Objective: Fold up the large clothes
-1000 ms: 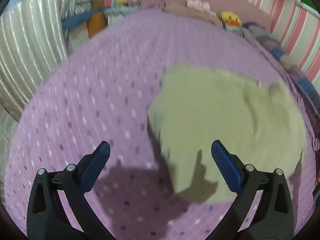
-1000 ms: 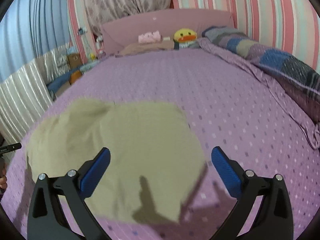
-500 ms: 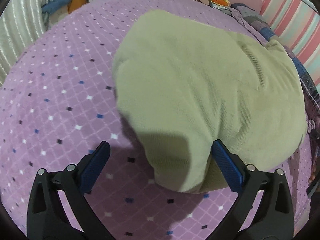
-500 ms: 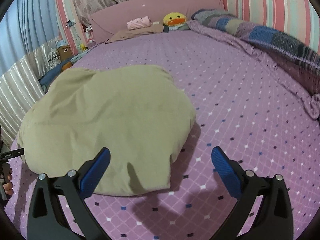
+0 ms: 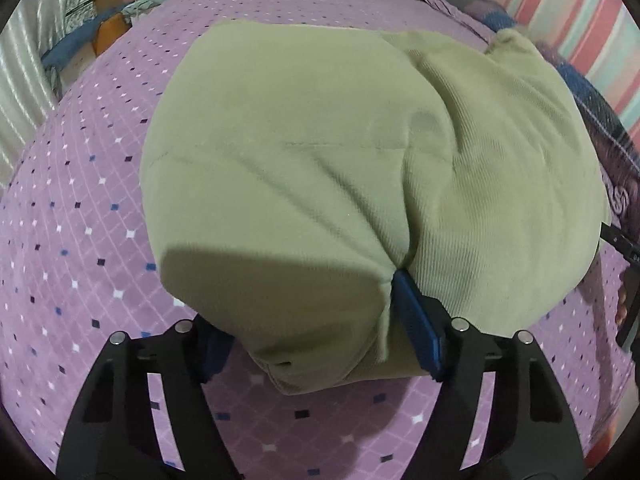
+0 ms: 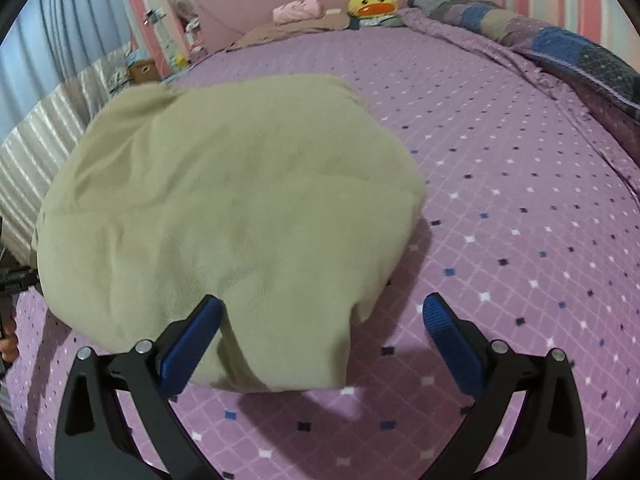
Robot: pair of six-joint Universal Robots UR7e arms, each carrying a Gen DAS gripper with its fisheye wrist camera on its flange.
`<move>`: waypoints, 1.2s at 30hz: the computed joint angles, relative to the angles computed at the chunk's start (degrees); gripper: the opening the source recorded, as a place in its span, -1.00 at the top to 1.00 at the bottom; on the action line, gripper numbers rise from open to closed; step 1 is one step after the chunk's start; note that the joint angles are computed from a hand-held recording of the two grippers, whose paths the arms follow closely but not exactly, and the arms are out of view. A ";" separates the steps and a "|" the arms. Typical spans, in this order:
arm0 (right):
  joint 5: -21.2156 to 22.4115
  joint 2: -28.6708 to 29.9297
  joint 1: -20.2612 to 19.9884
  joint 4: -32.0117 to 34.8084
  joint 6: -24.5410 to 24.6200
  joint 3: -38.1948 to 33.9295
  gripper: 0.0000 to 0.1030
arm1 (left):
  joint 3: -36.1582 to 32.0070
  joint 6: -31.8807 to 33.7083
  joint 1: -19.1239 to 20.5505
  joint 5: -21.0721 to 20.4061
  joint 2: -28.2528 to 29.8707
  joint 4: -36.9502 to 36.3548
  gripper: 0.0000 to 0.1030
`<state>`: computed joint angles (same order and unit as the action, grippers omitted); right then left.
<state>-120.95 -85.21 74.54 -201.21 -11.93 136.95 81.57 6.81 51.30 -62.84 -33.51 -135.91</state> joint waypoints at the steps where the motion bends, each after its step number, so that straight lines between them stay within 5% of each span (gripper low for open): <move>1: 1.36 -0.28 -0.78 0.50 -0.28 0.09 -0.96 | -0.50 0.10 -0.10 0.23 0.39 0.35 -0.41; 7: 15.47 -2.71 -8.00 8.99 2.30 -1.06 -0.96 | -2.40 0.39 -0.95 2.08 2.34 1.28 -0.41; 10: 13.78 -0.50 -6.46 8.87 0.59 -2.68 -0.95 | -2.69 0.29 -1.12 2.57 2.65 1.61 -0.41; 12: 14.33 0.00 -5.42 10.52 0.14 -3.65 -0.41 | -3.17 0.00 -1.39 2.80 3.16 1.77 -0.40; 15: 9.88 1.65 -2.62 10.68 -0.14 -4.97 -0.23 | -4.78 -0.48 -2.02 3.09 4.46 2.37 -0.32; 28: 2.82 3.79 2.05 12.67 3.13 -7.00 0.02 | -0.03 -1.38 -2.75 5.17 2.65 -0.78 -0.19; 36: 1.46 1.62 5.41 13.19 3.58 -6.68 0.32 | -1.55 -3.90 -3.45 4.72 1.23 2.75 0.36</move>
